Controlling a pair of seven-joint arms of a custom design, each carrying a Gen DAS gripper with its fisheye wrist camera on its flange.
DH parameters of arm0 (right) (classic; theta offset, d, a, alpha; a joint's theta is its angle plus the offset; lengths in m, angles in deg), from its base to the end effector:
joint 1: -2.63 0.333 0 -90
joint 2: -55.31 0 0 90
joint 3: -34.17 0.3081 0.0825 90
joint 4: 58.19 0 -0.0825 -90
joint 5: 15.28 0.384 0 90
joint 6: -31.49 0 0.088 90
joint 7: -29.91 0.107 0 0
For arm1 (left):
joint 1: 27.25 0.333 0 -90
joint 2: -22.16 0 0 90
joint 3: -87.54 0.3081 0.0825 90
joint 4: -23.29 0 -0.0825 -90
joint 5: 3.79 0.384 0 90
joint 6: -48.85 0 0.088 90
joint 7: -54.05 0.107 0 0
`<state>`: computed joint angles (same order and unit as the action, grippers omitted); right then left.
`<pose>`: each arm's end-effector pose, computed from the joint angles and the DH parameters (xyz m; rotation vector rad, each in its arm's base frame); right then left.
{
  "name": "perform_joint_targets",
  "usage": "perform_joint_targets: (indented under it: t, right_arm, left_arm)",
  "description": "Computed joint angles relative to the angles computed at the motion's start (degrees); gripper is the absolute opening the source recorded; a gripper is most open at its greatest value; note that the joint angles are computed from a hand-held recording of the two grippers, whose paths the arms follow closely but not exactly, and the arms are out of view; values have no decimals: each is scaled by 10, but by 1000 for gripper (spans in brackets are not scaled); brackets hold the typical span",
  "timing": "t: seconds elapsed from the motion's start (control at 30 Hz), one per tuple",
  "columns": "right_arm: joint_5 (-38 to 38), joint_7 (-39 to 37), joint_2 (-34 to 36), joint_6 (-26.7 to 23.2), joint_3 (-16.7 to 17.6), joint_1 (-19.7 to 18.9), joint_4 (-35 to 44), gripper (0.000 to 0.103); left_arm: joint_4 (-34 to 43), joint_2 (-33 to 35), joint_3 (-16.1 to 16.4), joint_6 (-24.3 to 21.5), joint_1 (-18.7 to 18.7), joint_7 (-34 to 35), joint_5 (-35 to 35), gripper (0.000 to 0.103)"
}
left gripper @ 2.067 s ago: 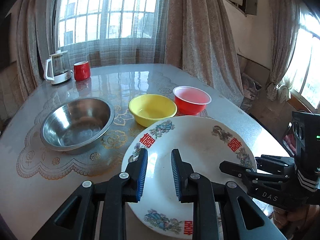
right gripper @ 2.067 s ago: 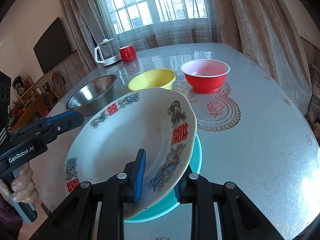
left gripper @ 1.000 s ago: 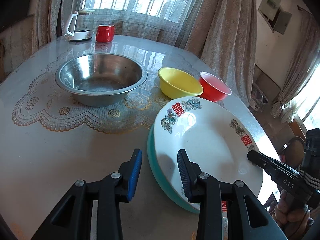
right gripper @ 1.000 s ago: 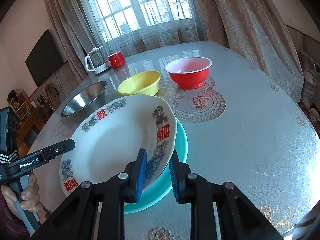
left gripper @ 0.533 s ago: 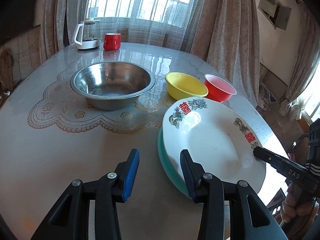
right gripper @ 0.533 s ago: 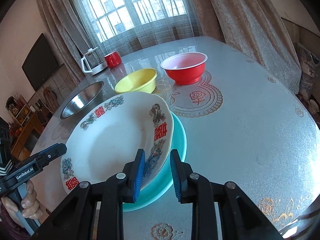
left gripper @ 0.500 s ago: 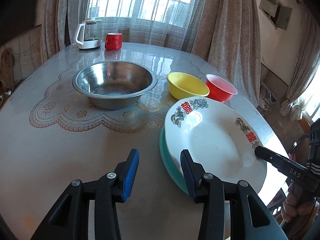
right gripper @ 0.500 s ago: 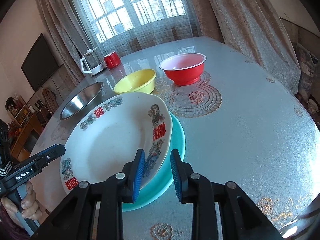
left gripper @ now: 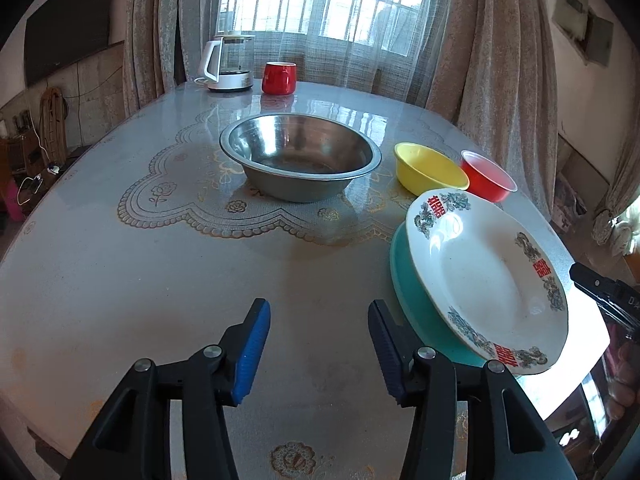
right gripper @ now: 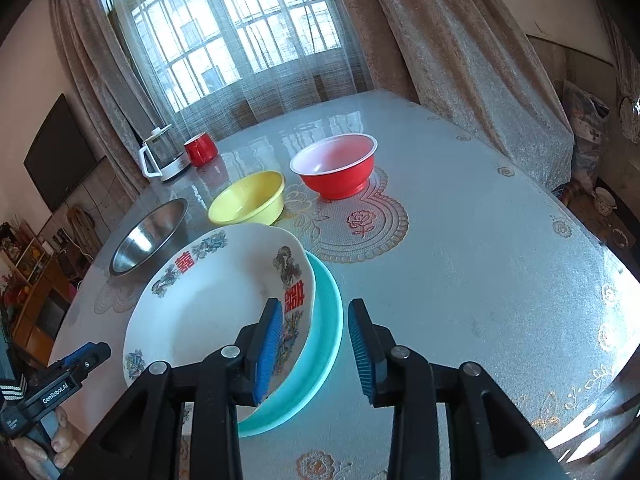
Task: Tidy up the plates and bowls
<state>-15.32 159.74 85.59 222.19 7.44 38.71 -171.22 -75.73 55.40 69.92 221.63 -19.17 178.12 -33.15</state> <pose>0.6464 0.1419 0.3230 -1.3117 1.9107 -0.6006 0.7070 -0.0484 0.3265 -1.6960 1.9975 -0.9485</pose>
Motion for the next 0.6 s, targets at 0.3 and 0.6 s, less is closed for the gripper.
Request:
perform_joint_targets:
  t: [0.3, 0.6]
  right_arm:
    - [-58, -29, 4, -23, 87, -63, 60, 39]
    - [-121, -75, 51, -86, 300, -231, 174, 39]
  left_arm:
    - [-12, -6, 31, 6, -13, -37, 25, 54]
    - [6, 6, 77, -10, -34, -98, 65, 55]
